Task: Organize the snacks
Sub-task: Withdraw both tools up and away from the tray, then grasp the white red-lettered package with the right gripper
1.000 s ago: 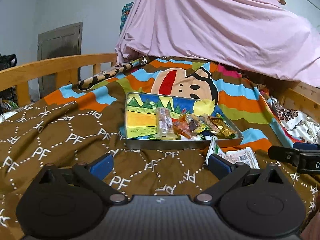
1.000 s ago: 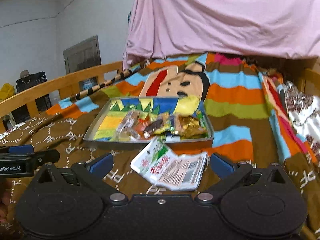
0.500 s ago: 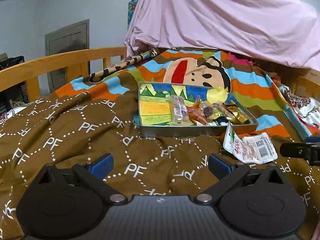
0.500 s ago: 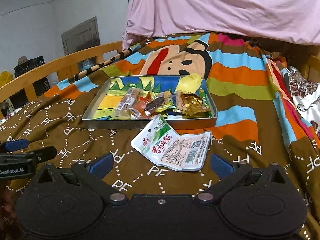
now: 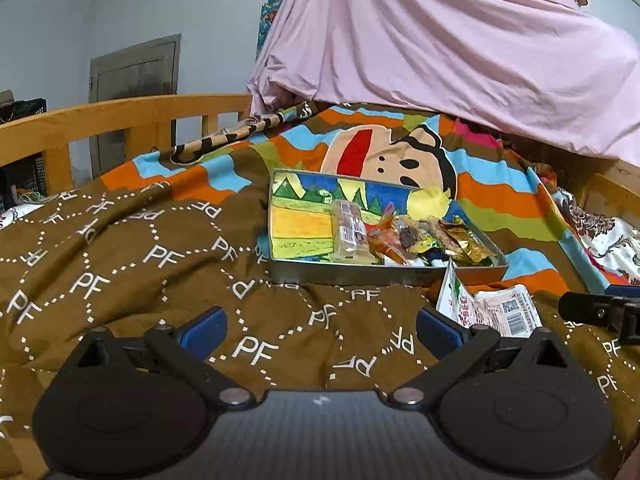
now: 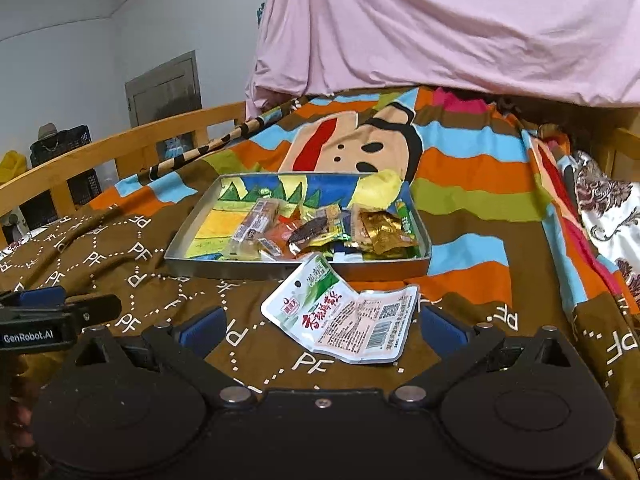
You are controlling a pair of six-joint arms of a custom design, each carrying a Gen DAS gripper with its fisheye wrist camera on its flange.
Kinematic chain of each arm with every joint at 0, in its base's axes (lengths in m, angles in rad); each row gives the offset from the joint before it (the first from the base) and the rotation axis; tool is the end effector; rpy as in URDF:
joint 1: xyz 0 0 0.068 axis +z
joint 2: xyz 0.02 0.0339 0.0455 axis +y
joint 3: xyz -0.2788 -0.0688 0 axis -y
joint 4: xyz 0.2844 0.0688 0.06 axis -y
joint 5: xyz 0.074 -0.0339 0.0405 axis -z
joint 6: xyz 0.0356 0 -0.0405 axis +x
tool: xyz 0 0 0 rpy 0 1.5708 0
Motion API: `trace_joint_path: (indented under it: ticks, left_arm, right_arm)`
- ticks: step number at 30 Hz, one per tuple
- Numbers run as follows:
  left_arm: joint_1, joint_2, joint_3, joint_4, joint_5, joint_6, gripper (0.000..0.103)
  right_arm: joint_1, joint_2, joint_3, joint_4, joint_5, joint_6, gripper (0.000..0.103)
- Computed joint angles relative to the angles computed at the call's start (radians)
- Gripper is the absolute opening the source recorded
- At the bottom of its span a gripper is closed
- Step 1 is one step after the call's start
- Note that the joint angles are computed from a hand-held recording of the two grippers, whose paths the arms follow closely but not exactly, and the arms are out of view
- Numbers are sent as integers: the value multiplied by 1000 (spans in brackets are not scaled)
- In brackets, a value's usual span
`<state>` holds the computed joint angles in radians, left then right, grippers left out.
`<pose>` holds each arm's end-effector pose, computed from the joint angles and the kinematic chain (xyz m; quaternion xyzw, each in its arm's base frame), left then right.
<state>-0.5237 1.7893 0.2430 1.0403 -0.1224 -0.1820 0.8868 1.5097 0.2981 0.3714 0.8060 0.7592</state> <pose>0.2126 -0.1178 0.0498 0.1156 0.8527 -0.1256 0.4936 0.1621 0.1581 0.0732 0.0850 0.8664 -0.0082 0.4920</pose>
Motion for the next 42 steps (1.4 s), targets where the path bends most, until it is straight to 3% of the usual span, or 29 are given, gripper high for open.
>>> trace_joint_path:
  ticks: [3, 7, 9, 13, 16, 19, 21, 24, 29, 36, 42]
  left_arm:
    - [11, 8, 24, -43, 17, -12, 103]
    - [-6, 15, 61, -100, -60, -26, 103]
    - [3, 18, 78, -121, -56, -33, 103]
    - [16, 22, 93, -141, -59, -49, 103]
    - [20, 31, 105, -150, -58, -33, 103]
    - [17, 53, 123, -151, -37, -12, 103]
    - [13, 83, 136, -135, -18, -2, 103]
    - [7, 134, 175, -138, 16, -3, 103]
    - [19, 222, 244, -104, 156, -34, 103]
    - [-8, 290, 365, -169, 204, -11, 103]
    - [13, 345, 460, -242, 297, -14, 103]
  right_arm:
    - [-24, 15, 6, 13, -32, -20, 103]
    - [-54, 49, 31, 17, -74, -56, 103]
    - [-74, 61, 38, 31, -96, -83, 103]
    - [-119, 94, 12, 189, -127, -176, 103]
    - [-177, 90, -6, 281, -193, -304, 103]
    - [-276, 101, -18, 360, -341, -497, 103]
    - [-361, 110, 10, 305, -476, -623, 103]
    - [-434, 152, 58, 228, -546, -710, 103]
    - [-507, 166, 97, 126, -578, -670, 103]
    - [-543, 222, 131, 47, -604, -751, 103]
    - [-606, 319, 213, -13, -757, -706, 103]
